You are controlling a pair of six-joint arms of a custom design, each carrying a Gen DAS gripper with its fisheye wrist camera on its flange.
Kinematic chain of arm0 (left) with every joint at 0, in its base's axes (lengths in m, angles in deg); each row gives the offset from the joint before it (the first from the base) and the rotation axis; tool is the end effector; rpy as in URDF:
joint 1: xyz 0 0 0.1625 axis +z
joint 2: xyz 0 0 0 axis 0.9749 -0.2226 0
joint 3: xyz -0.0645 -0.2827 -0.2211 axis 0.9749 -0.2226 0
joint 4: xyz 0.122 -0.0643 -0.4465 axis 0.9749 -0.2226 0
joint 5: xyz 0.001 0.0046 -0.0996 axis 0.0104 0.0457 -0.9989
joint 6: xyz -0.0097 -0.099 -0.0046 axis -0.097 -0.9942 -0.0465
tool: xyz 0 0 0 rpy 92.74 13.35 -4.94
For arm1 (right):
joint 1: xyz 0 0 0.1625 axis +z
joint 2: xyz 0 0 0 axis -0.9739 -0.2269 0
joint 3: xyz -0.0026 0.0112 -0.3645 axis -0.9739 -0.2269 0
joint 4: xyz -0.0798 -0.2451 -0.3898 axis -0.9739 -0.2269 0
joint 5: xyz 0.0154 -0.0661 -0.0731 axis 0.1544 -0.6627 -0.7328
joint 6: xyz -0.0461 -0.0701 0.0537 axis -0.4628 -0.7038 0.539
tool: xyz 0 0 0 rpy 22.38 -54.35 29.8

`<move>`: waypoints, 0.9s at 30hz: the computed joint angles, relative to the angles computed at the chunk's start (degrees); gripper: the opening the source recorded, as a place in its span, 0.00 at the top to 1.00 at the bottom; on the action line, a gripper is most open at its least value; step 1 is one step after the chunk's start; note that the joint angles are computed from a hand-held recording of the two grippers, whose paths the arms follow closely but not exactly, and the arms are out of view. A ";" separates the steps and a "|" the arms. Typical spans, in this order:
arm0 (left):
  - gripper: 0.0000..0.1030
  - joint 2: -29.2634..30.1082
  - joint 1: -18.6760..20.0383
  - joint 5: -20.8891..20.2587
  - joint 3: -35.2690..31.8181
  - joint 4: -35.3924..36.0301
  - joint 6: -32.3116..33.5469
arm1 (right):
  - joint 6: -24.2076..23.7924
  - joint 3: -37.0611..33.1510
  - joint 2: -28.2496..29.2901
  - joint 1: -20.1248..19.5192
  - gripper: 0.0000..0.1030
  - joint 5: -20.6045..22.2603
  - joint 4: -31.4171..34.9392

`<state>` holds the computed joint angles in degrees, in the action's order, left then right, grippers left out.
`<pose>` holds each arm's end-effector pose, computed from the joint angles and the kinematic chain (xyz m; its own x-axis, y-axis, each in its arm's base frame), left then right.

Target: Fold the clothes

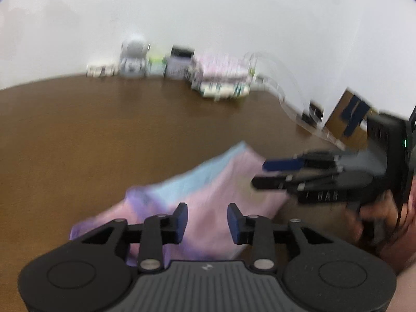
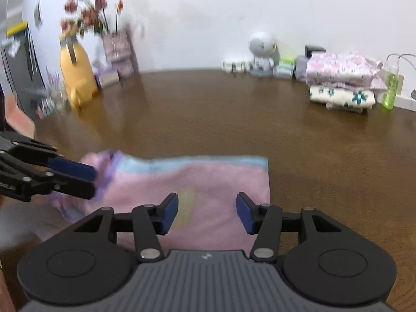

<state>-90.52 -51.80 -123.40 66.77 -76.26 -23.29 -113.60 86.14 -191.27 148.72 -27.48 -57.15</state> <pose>-0.3968 -0.4189 0.0084 -0.8320 0.1821 -0.5241 0.4956 0.6686 -0.5544 -0.0083 -0.5092 0.3701 -0.6065 -0.6871 0.4000 -0.7949 0.5135 -0.3232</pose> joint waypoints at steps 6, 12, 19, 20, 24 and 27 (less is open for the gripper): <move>0.82 3.76 3.59 1.67 -5.02 7.71 -2.54 | -0.36 -0.44 4.13 2.52 0.51 -2.25 -7.13; 0.83 1.51 2.70 4.79 0.15 6.12 -6.59 | 0.14 -1.56 6.55 1.18 0.50 -2.53 -7.19; 0.75 0.39 0.44 4.00 1.07 3.66 -6.09 | 0.74 -1.23 3.79 0.64 0.47 -0.66 -4.48; 0.75 0.24 0.00 3.02 1.39 1.79 -4.62 | 0.32 -1.14 2.61 0.34 0.47 0.14 -3.22; 0.76 0.52 -1.03 0.05 1.16 4.15 -3.52 | -2.83 -0.69 -1.36 -0.57 0.46 0.46 1.87; 0.76 0.54 -0.99 -0.69 1.63 6.63 -5.89 | -5.76 0.58 -2.84 -0.74 0.46 -2.42 2.60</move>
